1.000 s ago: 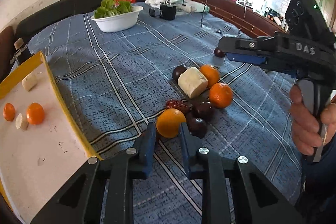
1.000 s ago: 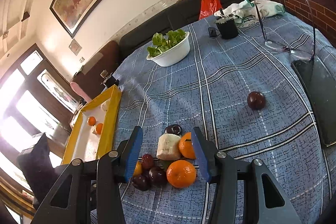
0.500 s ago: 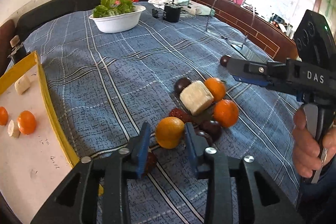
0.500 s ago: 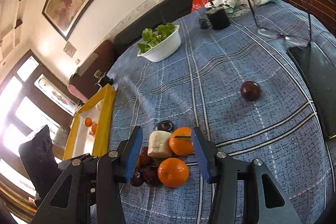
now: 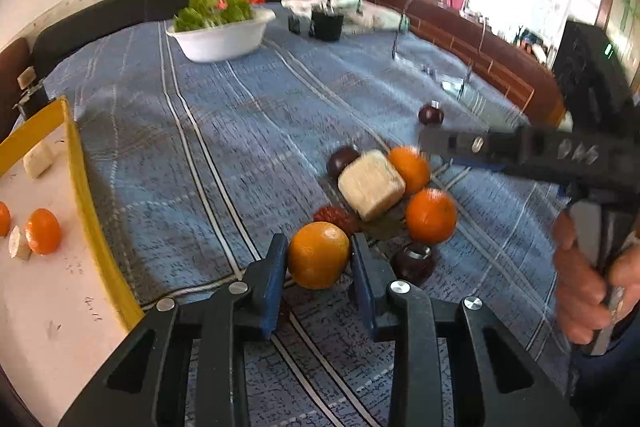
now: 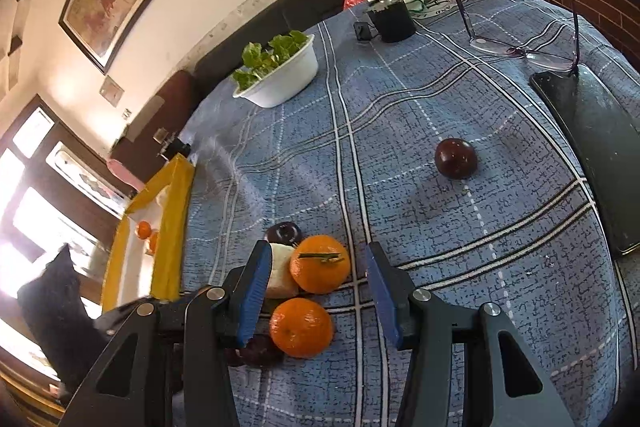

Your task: Organize fruits

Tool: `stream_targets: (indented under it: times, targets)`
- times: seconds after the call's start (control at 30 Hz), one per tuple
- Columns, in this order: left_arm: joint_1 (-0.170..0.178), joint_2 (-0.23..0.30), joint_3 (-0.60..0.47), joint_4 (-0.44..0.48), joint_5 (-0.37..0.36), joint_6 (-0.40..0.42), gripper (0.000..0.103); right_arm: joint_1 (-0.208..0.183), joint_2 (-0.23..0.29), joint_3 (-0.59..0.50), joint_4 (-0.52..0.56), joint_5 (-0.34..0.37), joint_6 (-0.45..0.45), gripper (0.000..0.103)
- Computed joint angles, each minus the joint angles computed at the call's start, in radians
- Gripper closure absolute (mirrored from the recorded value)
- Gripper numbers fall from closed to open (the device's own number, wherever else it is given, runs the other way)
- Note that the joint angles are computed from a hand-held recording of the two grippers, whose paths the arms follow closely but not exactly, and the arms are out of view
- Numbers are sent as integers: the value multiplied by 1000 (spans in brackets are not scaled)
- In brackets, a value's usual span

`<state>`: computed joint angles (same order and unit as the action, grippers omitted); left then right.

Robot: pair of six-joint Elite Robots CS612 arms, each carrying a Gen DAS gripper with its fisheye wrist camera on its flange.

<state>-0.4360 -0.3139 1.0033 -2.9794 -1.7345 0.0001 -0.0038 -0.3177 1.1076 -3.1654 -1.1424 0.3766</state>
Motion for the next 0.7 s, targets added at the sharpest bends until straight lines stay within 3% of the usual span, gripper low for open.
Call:
stream_targets:
  times: [0.2,0.37,0.47,0.7]
  targets:
    - [11,-13,42,-135,-2,-54,73,10,8,-25,66,-21,-46,51]
    - [15,-15,47,-159,-12,-65,72,12,16,-36,68,-8,-60,51]
    - [14,-18,52,-171,-9,-66,72,9,18,-37,65,7,-48,66]
    - [15,-19,57,-182,8,-81,72,11,15,-32,60,-8,-48,66]
